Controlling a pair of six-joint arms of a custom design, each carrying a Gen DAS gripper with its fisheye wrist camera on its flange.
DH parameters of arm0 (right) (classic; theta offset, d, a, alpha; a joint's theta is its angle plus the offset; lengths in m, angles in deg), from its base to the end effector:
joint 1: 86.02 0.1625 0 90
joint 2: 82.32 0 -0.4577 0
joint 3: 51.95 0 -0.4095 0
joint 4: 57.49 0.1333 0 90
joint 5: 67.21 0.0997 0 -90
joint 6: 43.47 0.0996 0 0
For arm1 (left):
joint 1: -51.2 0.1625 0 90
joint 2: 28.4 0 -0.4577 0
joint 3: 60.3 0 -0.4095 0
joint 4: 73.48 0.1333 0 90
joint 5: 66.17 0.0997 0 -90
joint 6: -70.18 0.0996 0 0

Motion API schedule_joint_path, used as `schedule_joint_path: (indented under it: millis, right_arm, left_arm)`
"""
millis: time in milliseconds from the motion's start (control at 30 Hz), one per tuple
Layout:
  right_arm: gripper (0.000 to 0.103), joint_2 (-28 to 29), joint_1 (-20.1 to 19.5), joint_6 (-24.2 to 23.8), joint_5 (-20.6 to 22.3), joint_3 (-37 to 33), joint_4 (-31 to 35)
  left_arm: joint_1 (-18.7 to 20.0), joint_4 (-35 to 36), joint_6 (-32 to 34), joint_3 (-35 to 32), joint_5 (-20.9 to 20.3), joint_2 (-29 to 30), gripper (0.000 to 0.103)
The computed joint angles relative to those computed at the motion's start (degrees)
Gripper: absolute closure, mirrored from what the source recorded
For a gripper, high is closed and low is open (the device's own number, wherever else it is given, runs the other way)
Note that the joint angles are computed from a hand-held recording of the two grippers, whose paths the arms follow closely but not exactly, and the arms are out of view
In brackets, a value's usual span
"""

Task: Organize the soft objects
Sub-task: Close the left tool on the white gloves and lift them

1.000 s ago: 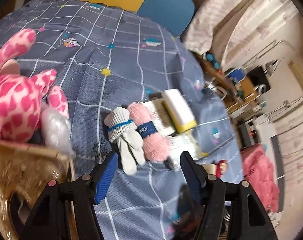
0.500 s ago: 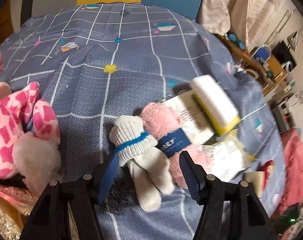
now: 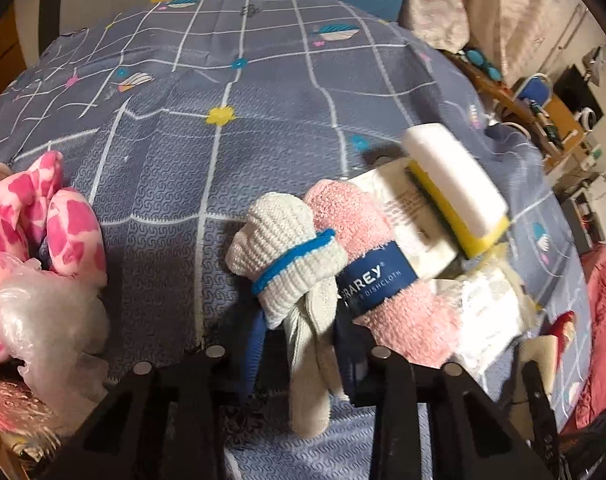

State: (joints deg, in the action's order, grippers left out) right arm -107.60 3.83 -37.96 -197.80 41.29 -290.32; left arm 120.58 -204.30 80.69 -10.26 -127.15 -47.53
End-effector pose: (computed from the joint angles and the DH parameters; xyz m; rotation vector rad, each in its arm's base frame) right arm 0.0668 -0.6667 0.0549 -0.6740 -1.9985 1.5869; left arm -0.1459 -0.9035 0.0335 0.6508 2.5570 -0.2880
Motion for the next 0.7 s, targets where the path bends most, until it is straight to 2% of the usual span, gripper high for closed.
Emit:
schedule_joint_path:
  millis: [267, 500, 633, 700]
  right_arm:
    - [0.081, 0.08, 0.32, -0.32, -0.94, -0.38, 0.54]
    - [0.081, 0.40, 0.80, -0.85, -2.91, -1.68, 2.20]
    - [0.081, 0.45, 0.97, -0.69, -3.60, -2.15, 3.10]
    - [0.081, 0.65, 1.39, -1.05, -5.32, -2.95, 4.28]
  left_arm:
    - [-0.07, -6.16, 2.12, 9.31, -8.05, -7.06, 0.074]
    - [0.18, -4.78, 3.40, 16.95, -17.06, -14.64, 0.074]
    - [0.11, -5.06, 6.36, 20.76, -18.95, -18.74, 0.074]
    - [0.16, -6.89, 8.04, 23.18, -19.33, -21.39, 0.074]
